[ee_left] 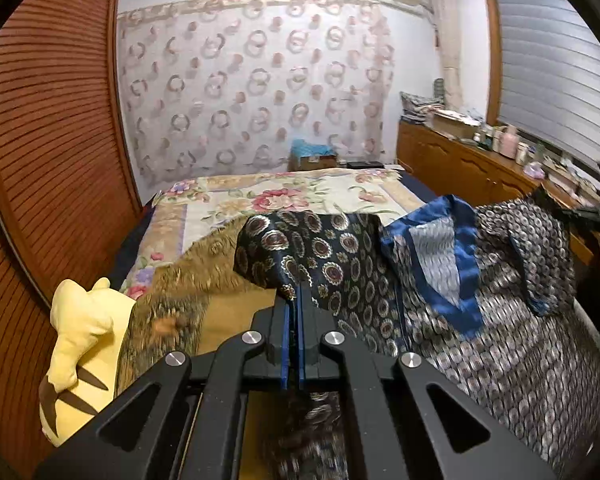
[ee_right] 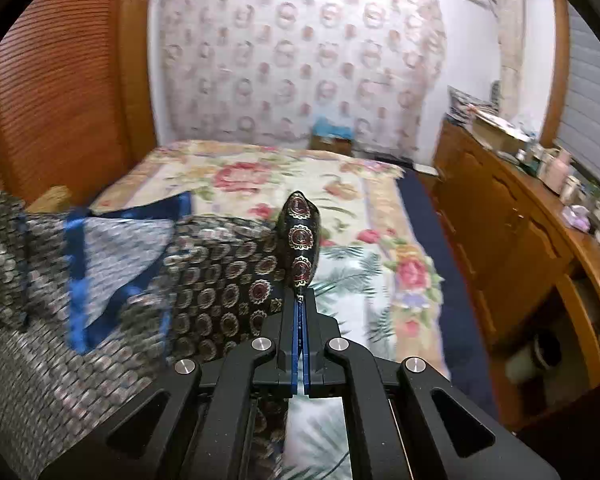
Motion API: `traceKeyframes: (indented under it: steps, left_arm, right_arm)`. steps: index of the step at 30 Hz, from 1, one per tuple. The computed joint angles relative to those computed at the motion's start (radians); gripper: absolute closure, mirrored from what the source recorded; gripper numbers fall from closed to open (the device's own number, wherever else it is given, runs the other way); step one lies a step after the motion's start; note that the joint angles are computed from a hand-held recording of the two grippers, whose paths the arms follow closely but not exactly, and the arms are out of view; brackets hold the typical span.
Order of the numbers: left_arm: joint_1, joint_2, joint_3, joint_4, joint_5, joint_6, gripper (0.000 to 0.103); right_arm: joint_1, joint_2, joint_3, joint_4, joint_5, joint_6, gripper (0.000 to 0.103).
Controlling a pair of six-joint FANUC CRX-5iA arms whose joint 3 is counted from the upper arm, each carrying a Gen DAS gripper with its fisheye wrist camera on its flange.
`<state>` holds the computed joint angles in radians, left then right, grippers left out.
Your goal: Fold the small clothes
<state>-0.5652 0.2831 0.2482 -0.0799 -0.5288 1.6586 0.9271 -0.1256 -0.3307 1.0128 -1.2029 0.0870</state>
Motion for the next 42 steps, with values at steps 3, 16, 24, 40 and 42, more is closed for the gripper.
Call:
traceKeyframes:
  steps: [3, 16, 24, 40, 42]
  left_arm:
    - [0.0, -0.057, -0.084, 0.015, 0.033, -0.008, 0.1]
    - [-0.043, -0.283, -0.392, -0.068, 0.079, 0.098, 0.1]
    - [-0.087, -0.371, -0.471, -0.183, 0.01, 0.261, 0.099]
    - [-0.044, -0.442, -0.547, -0.09, 0.034, 0.201, 0.056]
    - [-0.032, -0.44, -0.541, -0.078, 0.045, 0.181, 0.04]
  right_arm:
    - [0.052, -0.073, -0.08, 0.033, 0.007, -0.029, 0.102]
    - [0.492, -0.328, -0.38, 0.056, -0.278, -0.36, 0.102]
    - [0.822, -0.372, -0.417, -0.12, -0.557, -0.604, 0.102]
    - [0.864, -0.313, -0.319, -0.206, -0.611, -0.602, 0.095]
    - [0.878, -0.302, -0.314, -0.204, -0.641, -0.597, 0.082]
